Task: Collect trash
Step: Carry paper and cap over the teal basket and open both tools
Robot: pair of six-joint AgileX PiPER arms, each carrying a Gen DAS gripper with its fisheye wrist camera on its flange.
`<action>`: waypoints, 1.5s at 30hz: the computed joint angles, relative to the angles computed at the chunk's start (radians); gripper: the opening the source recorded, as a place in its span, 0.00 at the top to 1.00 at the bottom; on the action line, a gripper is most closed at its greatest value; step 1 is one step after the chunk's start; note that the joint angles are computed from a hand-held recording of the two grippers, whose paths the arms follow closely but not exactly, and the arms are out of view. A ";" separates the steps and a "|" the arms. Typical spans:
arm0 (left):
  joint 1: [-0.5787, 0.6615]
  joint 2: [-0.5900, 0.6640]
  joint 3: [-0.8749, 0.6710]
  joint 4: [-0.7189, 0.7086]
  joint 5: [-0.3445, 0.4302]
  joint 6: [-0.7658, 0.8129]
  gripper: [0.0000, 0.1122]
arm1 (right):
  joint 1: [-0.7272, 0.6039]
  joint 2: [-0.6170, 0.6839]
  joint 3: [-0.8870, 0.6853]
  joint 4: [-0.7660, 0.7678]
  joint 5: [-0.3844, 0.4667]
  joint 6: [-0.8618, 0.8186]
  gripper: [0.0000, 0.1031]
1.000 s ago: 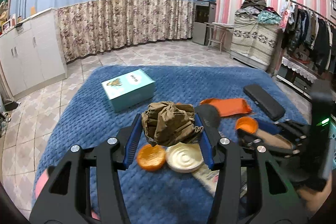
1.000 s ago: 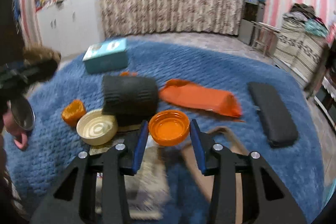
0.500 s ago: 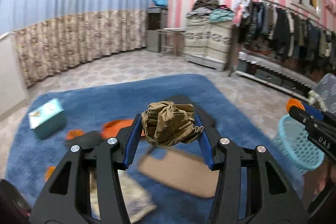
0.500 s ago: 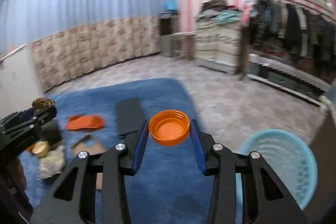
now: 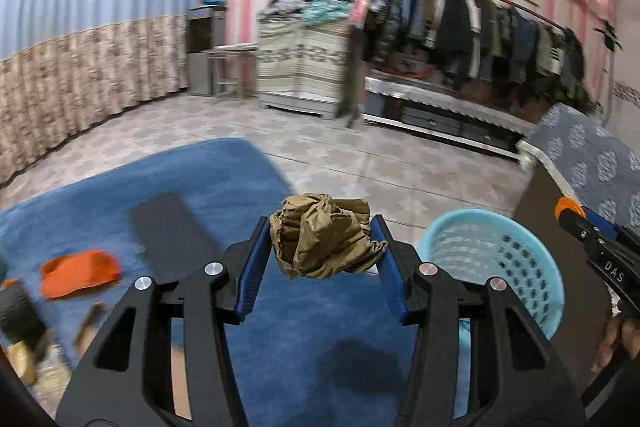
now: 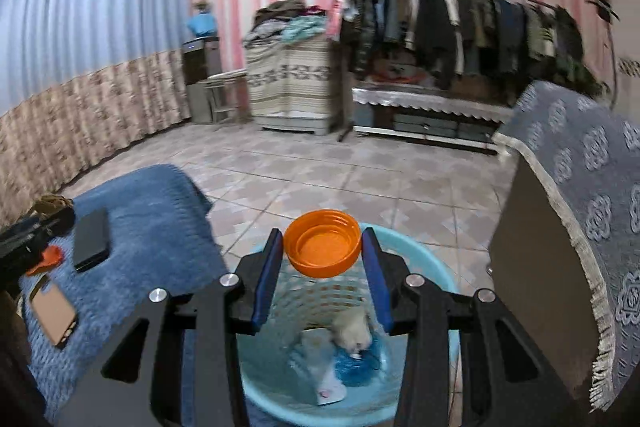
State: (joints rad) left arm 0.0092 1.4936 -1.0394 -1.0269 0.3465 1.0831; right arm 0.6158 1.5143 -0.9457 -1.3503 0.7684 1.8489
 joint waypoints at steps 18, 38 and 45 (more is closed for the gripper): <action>-0.369 0.264 -0.216 0.223 -0.017 -0.270 0.54 | -0.211 -0.043 0.137 -0.110 -0.157 0.196 0.61; -0.211 0.170 -0.169 0.614 -0.076 -0.629 0.13 | -0.168 0.091 -0.014 -0.012 -0.183 0.044 0.61; -0.141 0.100 -0.098 0.514 -0.076 -0.531 0.13 | -0.153 0.108 -0.039 0.051 -0.152 -0.001 0.59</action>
State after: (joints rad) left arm -0.1316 1.5936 -1.1370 -0.5125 0.2700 0.5526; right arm 0.4629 1.6219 -0.9842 -1.2989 0.6161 1.8479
